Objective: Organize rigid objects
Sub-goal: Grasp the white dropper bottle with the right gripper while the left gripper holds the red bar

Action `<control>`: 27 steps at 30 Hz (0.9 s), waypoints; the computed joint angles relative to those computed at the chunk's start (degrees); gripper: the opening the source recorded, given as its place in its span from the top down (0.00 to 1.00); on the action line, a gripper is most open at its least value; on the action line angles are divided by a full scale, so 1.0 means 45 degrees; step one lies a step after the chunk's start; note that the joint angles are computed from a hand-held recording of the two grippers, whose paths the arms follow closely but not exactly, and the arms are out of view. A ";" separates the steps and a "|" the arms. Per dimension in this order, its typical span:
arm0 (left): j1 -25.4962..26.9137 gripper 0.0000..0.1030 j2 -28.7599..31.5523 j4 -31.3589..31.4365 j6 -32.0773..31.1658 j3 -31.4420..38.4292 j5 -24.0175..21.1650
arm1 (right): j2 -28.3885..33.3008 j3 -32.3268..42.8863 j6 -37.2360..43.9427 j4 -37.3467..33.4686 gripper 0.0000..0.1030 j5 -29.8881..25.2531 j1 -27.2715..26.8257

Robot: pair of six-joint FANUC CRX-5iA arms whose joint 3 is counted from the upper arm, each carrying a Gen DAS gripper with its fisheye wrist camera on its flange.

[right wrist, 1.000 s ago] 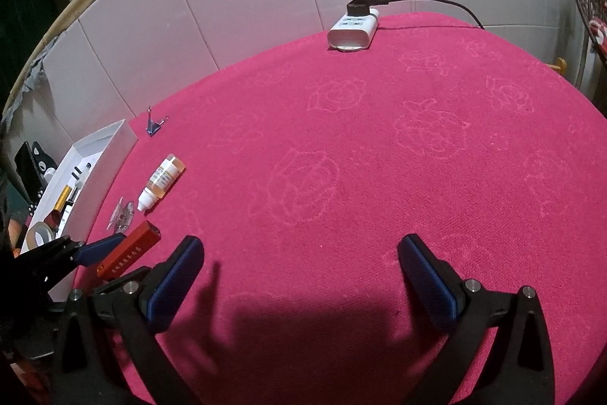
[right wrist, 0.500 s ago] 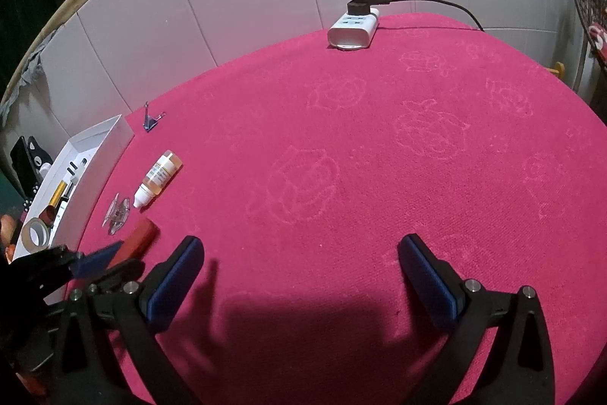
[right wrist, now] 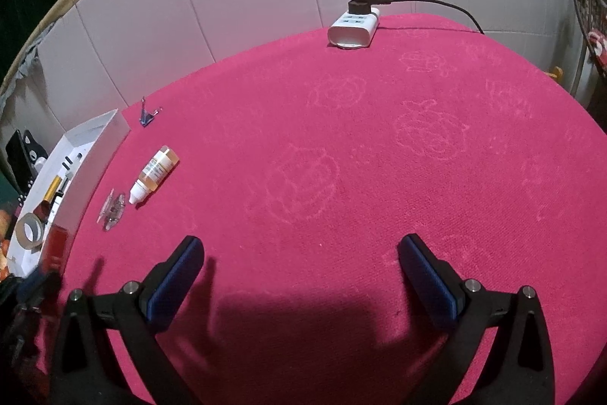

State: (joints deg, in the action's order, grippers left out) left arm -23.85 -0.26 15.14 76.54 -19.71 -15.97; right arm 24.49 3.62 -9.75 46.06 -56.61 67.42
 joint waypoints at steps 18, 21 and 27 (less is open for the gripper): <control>0.0246 0.89 -0.0543 -0.0508 0.1587 -0.0589 0.0900 | 0.3101 0.5245 0.3546 -0.1540 0.00 -0.0220 -0.0582; 0.0271 0.89 -0.0562 0.0137 0.1092 -0.0772 0.0994 | 0.3969 0.6657 0.4329 -0.1777 0.03 -0.0694 -0.0595; 0.0252 0.89 -0.0586 0.0125 0.1047 -0.0805 0.1054 | 0.5598 0.9241 0.6148 -0.1955 0.39 -0.2131 -0.0545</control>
State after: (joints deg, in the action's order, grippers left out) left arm -22.71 -2.90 15.70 81.25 -23.33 -11.23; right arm 49.68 45.21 17.91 37.26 -66.20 64.97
